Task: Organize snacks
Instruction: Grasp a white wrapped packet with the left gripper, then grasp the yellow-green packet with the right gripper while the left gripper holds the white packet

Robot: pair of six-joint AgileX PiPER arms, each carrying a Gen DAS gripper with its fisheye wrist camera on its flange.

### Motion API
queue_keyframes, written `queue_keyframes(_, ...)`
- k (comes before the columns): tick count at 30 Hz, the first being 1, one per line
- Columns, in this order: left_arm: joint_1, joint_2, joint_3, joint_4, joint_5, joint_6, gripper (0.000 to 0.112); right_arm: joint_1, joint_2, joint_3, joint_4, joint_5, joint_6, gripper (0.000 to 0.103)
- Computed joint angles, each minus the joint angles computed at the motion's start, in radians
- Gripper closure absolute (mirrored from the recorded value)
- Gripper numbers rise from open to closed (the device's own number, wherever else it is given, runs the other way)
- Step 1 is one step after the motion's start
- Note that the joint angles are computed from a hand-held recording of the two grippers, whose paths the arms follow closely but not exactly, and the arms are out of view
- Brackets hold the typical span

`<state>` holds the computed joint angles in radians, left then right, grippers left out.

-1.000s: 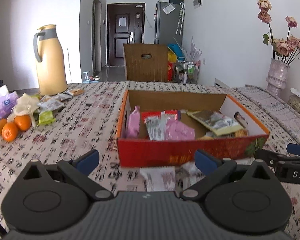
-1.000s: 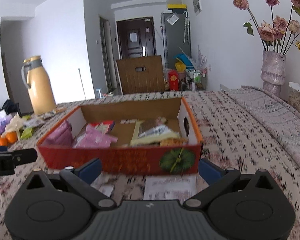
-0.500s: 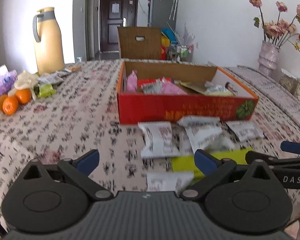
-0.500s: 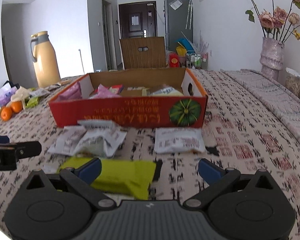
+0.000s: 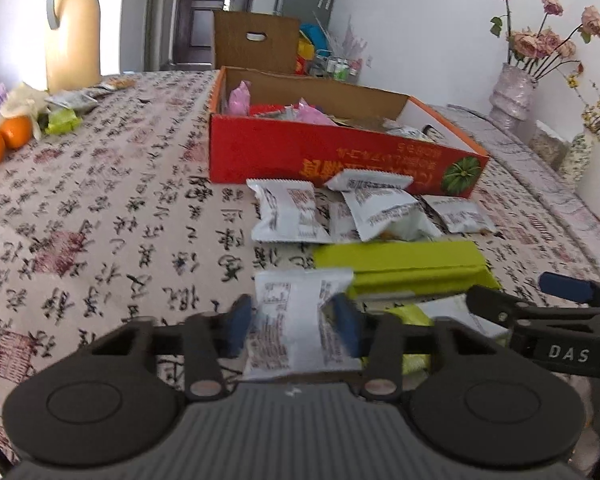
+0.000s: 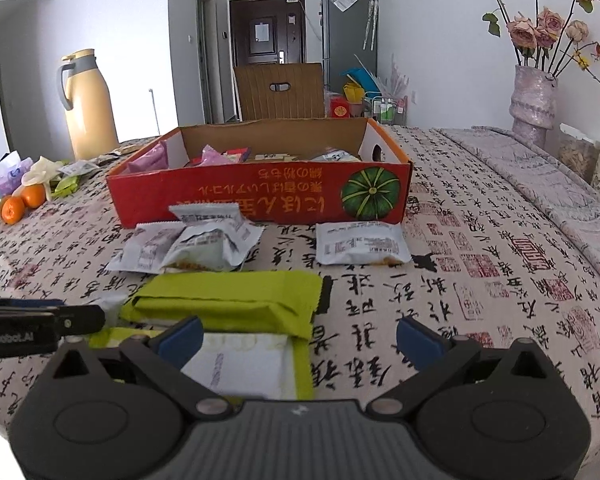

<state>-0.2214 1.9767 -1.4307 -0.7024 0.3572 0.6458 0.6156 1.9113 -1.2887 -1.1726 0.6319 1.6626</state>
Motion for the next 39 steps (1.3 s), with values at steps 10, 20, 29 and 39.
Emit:
queue_keyframes(10,0.024,-0.038,0.081,-0.26,-0.007,0.295,0.077,0.083,0.036,-0.082,0.092,0.137,-0.054,0.0)
queue_keyframes(20,0.003,-0.078,0.152,-0.403,0.013,0.494,0.078,0.093,0.002,-0.034,0.139,0.157,0.002,0.0)
queue_keyframes(29,0.0,-0.11,0.19,-0.509,-0.003,0.599,0.089,0.065,-0.019,-0.009,0.147,0.128,0.051,0.0)
queue_keyframes(39,0.019,-0.084,0.155,-0.459,-0.024,0.529,0.095,0.029,0.097,-0.198,0.285,0.157,-0.09,0.0)
